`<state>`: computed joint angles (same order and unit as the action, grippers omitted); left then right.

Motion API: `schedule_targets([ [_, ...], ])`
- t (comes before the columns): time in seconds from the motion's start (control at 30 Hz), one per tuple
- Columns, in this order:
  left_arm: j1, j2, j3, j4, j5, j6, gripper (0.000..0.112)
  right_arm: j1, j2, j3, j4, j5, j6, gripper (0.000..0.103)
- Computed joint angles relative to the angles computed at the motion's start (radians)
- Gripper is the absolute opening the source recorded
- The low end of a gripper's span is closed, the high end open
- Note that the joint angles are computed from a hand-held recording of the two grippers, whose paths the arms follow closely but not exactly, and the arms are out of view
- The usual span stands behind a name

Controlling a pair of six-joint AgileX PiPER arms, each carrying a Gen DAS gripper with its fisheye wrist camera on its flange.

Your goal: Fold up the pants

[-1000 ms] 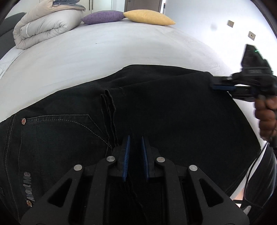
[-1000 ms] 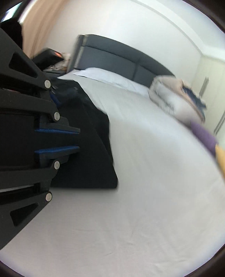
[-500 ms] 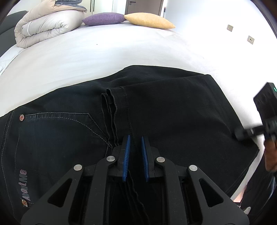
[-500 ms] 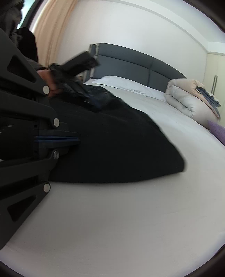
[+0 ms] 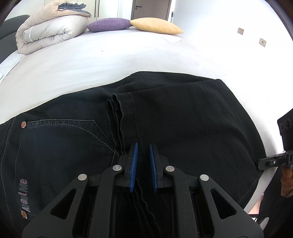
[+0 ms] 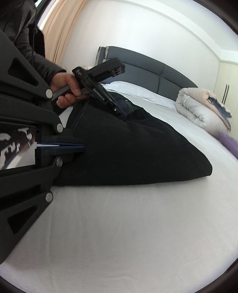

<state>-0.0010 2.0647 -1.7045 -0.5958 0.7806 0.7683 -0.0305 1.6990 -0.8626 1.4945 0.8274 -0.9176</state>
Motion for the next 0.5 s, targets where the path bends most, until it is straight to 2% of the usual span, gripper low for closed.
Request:
schedule_targets([
  [0.1,0.038,-0.029,0.065,-0.127,-0.011,0.066,0.013,-0.002,-0.012,0.035,0.055,-0.002,-0.068,0.0],
  [0.2,0.093,-0.067,0.093,-0.18,0.057,0.023,0.014,0.028,-0.061,0.026,-0.001,-0.058,0.016,0.0],
  [0.23,0.124,-0.095,0.116,-0.195,0.09,0.002,0.014,0.042,-0.09,0.02,-0.027,-0.081,0.052,0.012],
  [0.27,0.15,-0.12,0.139,-0.219,0.107,0.007,0.014,0.053,-0.117,0.015,-0.027,-0.087,0.055,0.037],
  [0.3,0.183,-0.151,0.176,-0.264,0.121,0.032,0.015,0.059,-0.135,0.007,0.003,-0.075,0.033,0.049],
  [0.33,0.237,-0.192,0.23,-0.331,0.151,0.069,0.027,0.067,-0.148,-0.006,0.036,-0.071,0.017,0.062],
  [0.37,0.275,-0.216,0.261,-0.368,0.172,0.086,0.041,0.078,-0.151,-0.025,0.065,-0.068,0.001,0.063],
  [0.4,0.316,-0.24,0.294,-0.409,0.192,0.105,0.082,0.094,-0.134,-0.071,0.074,-0.061,-0.002,0.063],
  [0.43,0.37,-0.27,0.342,-0.47,0.207,0.136,0.098,0.107,-0.118,-0.104,0.062,-0.064,0.013,0.063],
  [0.5,0.487,-0.313,0.428,-0.601,0.243,0.192,0.098,0.148,-0.051,-0.21,0.002,-0.088,0.089,0.063],
])
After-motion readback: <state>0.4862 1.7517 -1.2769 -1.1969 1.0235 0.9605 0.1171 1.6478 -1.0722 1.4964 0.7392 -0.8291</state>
